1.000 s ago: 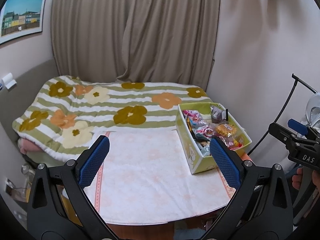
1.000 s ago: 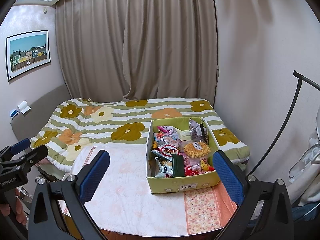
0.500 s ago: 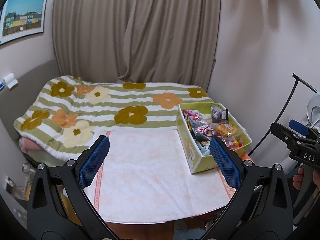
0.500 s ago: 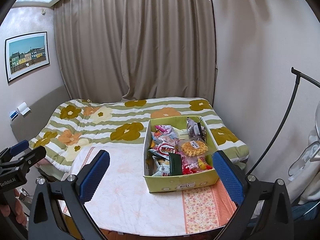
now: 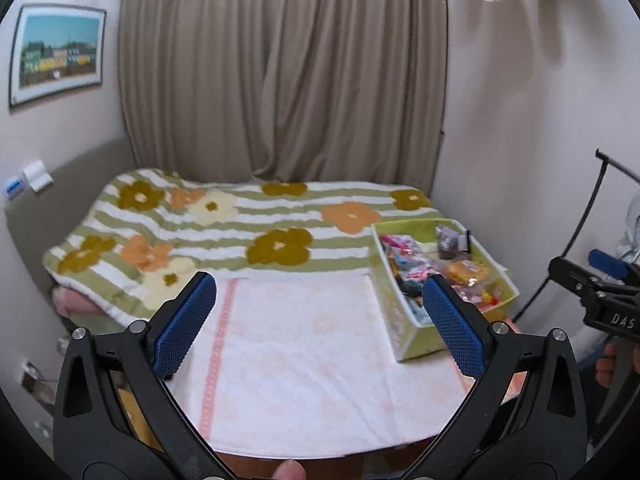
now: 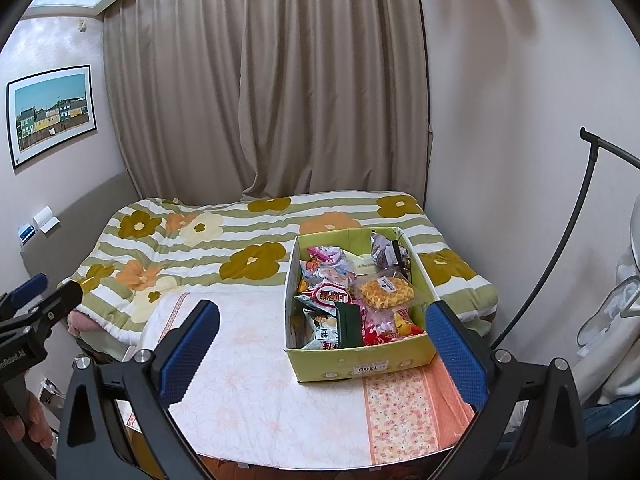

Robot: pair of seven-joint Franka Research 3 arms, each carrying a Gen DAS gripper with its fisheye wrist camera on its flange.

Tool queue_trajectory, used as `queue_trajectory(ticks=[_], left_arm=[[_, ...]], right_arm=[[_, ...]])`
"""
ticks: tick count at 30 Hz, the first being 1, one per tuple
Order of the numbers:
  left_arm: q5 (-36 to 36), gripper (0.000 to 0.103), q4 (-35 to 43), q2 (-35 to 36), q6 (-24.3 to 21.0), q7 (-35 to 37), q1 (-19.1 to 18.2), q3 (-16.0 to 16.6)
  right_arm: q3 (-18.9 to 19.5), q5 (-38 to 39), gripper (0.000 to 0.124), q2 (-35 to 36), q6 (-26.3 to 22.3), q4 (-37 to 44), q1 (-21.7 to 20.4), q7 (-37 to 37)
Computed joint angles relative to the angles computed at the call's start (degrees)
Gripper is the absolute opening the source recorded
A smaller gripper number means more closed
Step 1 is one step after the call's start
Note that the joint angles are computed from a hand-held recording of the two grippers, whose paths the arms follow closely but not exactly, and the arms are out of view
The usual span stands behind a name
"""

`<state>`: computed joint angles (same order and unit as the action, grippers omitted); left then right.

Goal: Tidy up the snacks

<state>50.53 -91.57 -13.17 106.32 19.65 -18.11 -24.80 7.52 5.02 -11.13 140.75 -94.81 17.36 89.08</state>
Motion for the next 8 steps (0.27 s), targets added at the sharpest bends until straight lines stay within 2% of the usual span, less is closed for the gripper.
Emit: queue_trajectory(ticks=[3, 8], left_arm=[[0.8, 0.103, 0.9, 0.9, -1.1, 0.7, -0.2, -0.4], [0.9, 0.103, -0.6, 0.5, 0.6, 0.7, -0.7, 0.3]], right_arm=[[0.2, -0.4, 0.103, -0.6, -0.3, -0.8, 0.0, 0.7], [0.5, -0.7, 0.103, -0.6, -0.9, -1.2, 0.1, 1.2]])
